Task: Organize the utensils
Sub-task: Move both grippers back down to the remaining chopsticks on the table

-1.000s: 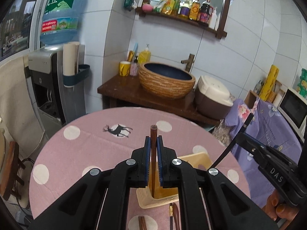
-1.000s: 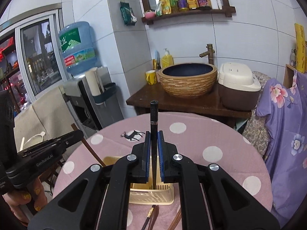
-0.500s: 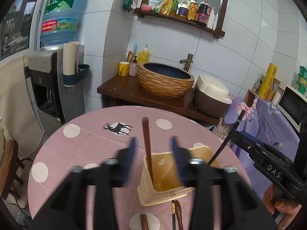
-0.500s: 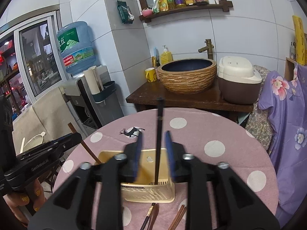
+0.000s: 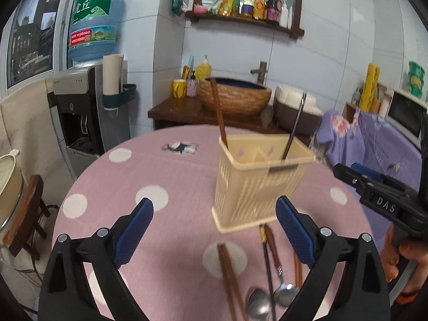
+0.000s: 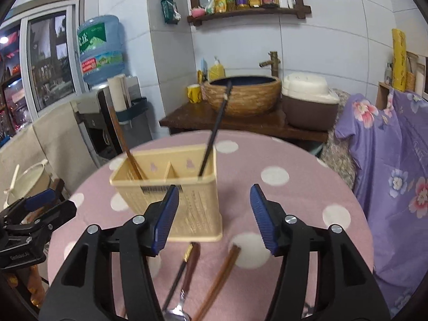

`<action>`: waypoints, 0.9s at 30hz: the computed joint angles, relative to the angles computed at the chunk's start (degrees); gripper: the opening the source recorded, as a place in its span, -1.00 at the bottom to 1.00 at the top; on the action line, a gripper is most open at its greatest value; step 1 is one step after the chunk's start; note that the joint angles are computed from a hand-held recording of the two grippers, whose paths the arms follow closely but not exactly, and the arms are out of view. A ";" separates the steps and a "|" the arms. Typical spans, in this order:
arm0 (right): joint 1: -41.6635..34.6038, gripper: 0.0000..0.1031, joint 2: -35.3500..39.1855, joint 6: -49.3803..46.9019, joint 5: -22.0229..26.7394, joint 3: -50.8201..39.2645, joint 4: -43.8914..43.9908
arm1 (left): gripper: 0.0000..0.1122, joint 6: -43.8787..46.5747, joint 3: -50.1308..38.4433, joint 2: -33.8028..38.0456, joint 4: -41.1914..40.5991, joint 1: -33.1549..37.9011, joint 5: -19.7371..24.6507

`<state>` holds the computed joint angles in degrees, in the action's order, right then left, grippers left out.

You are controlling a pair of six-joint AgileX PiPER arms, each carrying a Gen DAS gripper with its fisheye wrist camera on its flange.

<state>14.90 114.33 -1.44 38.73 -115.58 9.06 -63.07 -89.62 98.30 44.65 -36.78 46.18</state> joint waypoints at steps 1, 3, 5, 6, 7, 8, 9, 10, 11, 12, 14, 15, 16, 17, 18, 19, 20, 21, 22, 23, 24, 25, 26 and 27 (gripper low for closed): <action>0.14 0.12 -1.48 0.33 -1.24 3.75 -0.80 | 0.64 -0.64 1.68 -0.47 0.33 -0.42 0.16; 0.77 0.22 -4.33 1.97 -4.37 11.20 -3.78 | 0.64 -3.41 5.76 -1.28 1.89 -1.45 0.89; 1.73 0.35 -7.35 5.33 -8.47 19.15 -8.80 | 0.64 -5.53 8.78 -1.68 2.96 -2.07 1.54; 2.02 0.35 -8.19 6.73 -9.68 21.75 -10.87 | 0.64 -6.56 10.33 -1.85 3.09 -2.23 1.81; 2.48 0.35 -9.11 8.74 -10.68 24.56 -13.44 | 0.60 -7.14 11.77 -2.09 2.78 -2.18 1.59; 2.73 0.35 -9.78 10.30 -11.38 26.90 -15.02 | 0.50 -7.82 13.27 -2.38 2.46 -2.14 1.20; 2.87 0.35 -10.19 11.84 -11.74 28.68 -16.13 | 0.46 -8.35 14.42 -2.44 2.09 -2.10 1.10; 2.97 0.35 -10.57 13.60 -11.94 30.21 -17.31 | 0.39 -8.79 15.52 -2.49 1.75 -2.07 1.03; 3.01 0.35 -10.94 15.41 -12.25 31.81 -18.38 | 0.32 -9.22 16.60 -2.51 1.28 -1.90 0.85; 3.05 0.35 -11.14 16.94 -12.46 33.01 -19.23 | 0.27 -9.59 17.32 -2.46 0.71 -1.82 0.79; 3.04 0.35 -11.32 17.97 -12.46 34.66 -19.07 | 0.13 -9.25 18.70 -2.60 -1.16 -0.93 -0.11; 2.92 0.35 -11.28 17.57 -12.35 35.02 -18.35 | 0.11 -9.45 19.59 -2.86 -1.63 -0.76 -0.75; 3.00 0.35 -11.41 17.76 -12.44 35.66 -18.32 | 0.05 -9.53 20.10 -2.96 -2.15 -0.67 -1.17; 3.24 0.35 -11.55 18.41 -12.60 36.24 -18.93 | 0.02 -9.09 20.43 -3.05 -2.91 -0.38 -1.64; 3.59 0.35 -11.62 19.22 -12.63 36.59 -19.80 | 0.01 -8.88 20.67 -3.04 -3.33 -0.33 -2.04; 3.86 0.35 -11.62 19.76 -12.62 36.86 -20.43 | -0.02 -8.53 20.76 -3.00 -3.74 -0.29 -2.41; 4.25 0.35 -11.64 20.38 -12.36 36.88 -20.88 | -0.03 -8.03 20.51 -2.77 -4.16 -0.25 -2.61; 4.35 0.35 -11.47 20.16 -12.15 36.73 -20.43 | -0.03 -7.55 20.14 -2.52 -4.51 -0.23 -2.72; 4.45 0.35 -11.34 20.11 -12.05 36.72 -20.15 | -0.04 -7.22 19.59 -2.02 -4.76 -0.38 -2.81; 4.69 0.35 -11.27 20.34 -11.85 36.69 -20.35 | -0.06 -6.34 19.01 -1.62 -5.29 -0.38 -2.99; 4.94 0.35 -11.20 20.56 -11.78 36.74 -20.75 | -0.07 -5.77 18.46 -1.14 -5.66 -0.52 -3.16; 5.15 0.35 -11.24 20.80 -11.85 36.95 -21.20 | -0.08 -4.73 17.73 -0.63 -6.31 -0.52 -3.27; 5.25 0.35 -11.20 20.73 -11.75 36.85 -21.28 | -0.09 -4.20 17.24 -0.18 -6.67 -0.77 -3.25; 5.27 0.35 -11.21 20.35 -11.69 36.80 -20.96 | -0.10 -3.47 16.64 0.33 -7.23 -0.84 -3.32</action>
